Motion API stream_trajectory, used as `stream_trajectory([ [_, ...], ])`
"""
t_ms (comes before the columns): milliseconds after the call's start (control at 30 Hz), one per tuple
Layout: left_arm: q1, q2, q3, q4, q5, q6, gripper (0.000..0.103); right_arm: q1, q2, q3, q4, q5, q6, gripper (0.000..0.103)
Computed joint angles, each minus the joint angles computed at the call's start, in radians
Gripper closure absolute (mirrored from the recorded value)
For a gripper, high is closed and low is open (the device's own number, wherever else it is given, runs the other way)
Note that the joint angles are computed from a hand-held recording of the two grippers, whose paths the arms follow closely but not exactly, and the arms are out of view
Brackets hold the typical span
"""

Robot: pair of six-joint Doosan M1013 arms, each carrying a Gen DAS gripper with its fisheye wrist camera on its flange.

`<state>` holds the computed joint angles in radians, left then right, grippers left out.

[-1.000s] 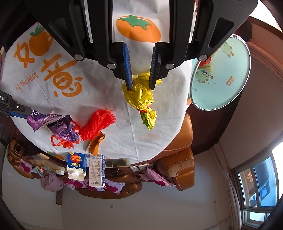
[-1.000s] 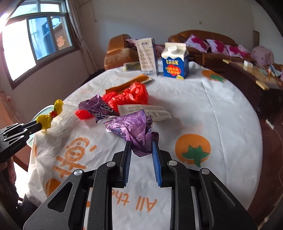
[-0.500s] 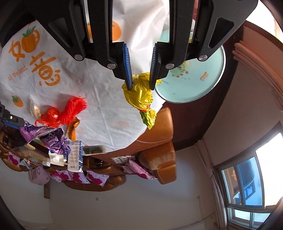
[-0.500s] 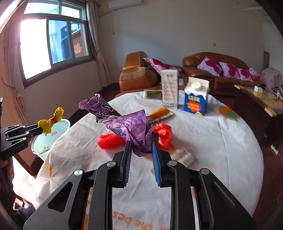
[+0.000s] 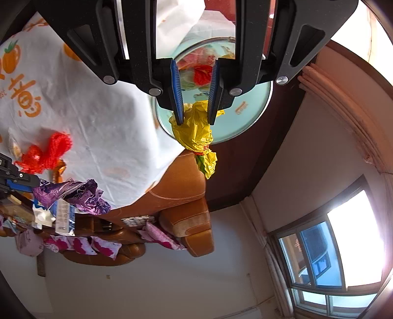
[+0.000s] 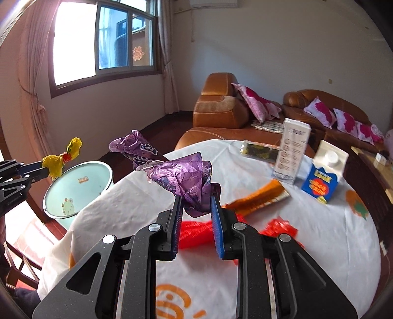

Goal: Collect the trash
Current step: 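Carry the yellow wrapper and purple foil wrapper over the teal bucket with both grippers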

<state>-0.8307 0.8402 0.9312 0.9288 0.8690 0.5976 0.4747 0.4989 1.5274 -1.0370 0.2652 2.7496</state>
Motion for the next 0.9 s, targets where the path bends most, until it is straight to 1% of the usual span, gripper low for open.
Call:
stream_trajectory([
  [100,0.005,0.002,0.001,0.020,0.031,-0.011,0.083,0.004,0.022,-0.035,0.075,0.001,-0.094,0.080],
  [300,0.013,0.003,0.002,0.030,0.064,-0.021,0.083,0.009,0.067,-0.109,0.232,0.011,-0.283,0.080],
  [433,0.020,0.005,0.000,0.027,0.082,-0.026,0.083,0.014,0.091,-0.152,0.312,0.021,-0.388,0.080],
  [767,0.031,0.007,0.001,0.036,0.132,-0.033,0.083,0.029,0.146,-0.240,0.462,0.054,-0.582,0.080],
  [900,0.034,0.010,0.001,0.043,0.151,-0.027,0.083,0.036,0.163,-0.265,0.496,0.066,-0.631,0.080],
])
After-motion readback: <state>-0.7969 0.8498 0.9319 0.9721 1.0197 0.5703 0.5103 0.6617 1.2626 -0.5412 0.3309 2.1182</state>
